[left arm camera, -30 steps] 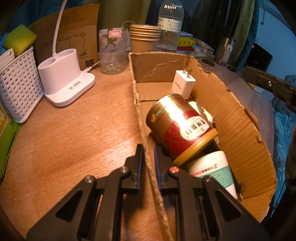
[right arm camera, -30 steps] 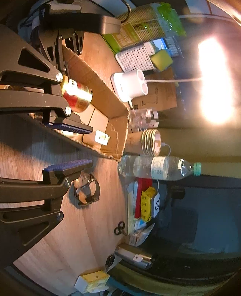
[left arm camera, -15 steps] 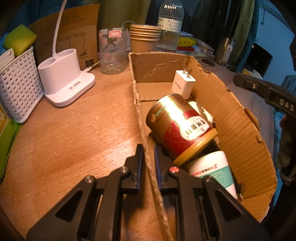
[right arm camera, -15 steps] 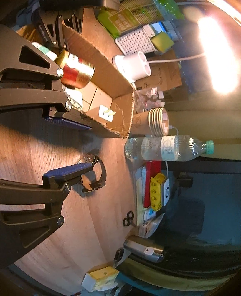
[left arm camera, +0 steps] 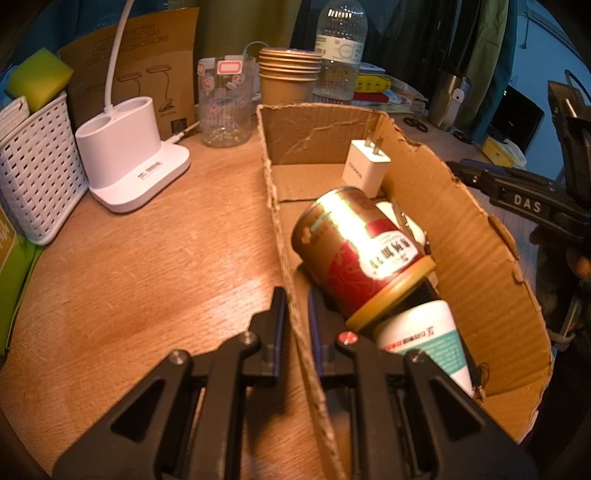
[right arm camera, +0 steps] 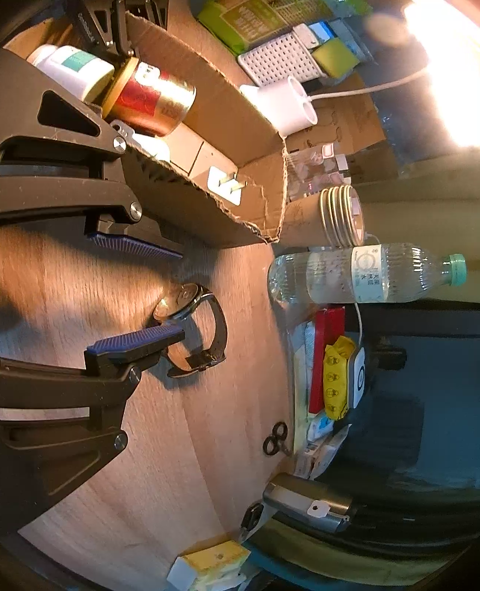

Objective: Organize rigid objects
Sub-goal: 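Move the right gripper to the wristwatch and grasp its case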

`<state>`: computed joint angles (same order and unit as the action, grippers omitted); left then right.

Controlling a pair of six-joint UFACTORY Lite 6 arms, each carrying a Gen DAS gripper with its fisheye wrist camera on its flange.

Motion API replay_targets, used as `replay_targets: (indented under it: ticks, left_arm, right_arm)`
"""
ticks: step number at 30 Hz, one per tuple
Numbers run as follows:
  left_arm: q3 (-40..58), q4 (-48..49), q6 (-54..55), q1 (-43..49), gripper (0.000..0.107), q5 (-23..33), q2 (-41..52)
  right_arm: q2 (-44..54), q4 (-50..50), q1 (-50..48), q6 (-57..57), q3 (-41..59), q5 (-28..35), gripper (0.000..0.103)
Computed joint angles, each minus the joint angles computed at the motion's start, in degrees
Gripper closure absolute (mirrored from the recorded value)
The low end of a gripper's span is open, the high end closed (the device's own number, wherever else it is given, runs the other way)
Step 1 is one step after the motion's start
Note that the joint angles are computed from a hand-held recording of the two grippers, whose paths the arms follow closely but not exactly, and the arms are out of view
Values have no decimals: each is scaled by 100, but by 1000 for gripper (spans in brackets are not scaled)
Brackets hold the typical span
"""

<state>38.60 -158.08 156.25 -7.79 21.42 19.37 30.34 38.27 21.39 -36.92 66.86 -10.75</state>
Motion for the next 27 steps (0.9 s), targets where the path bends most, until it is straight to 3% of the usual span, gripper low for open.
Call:
replay_targets:
  ticks: [10,22,25,27]
  left_arm:
    - [2,0,0,0,94,2,4]
    - [-3,-3,0,-2,94,-2,-5]
    - [2,-3,3,0,94,4,6]
    - [0,-6,4,-2,94,2,3]
  right_arm:
    - [708,2088,-50,-2361,893,204,63]
    - [1199,2357,-191,-2578,1292,372,63]
    - [1291,2924,-168,-3170,1377,368,67]
    - [1312,3257,-143,-3504,1407,335,77]
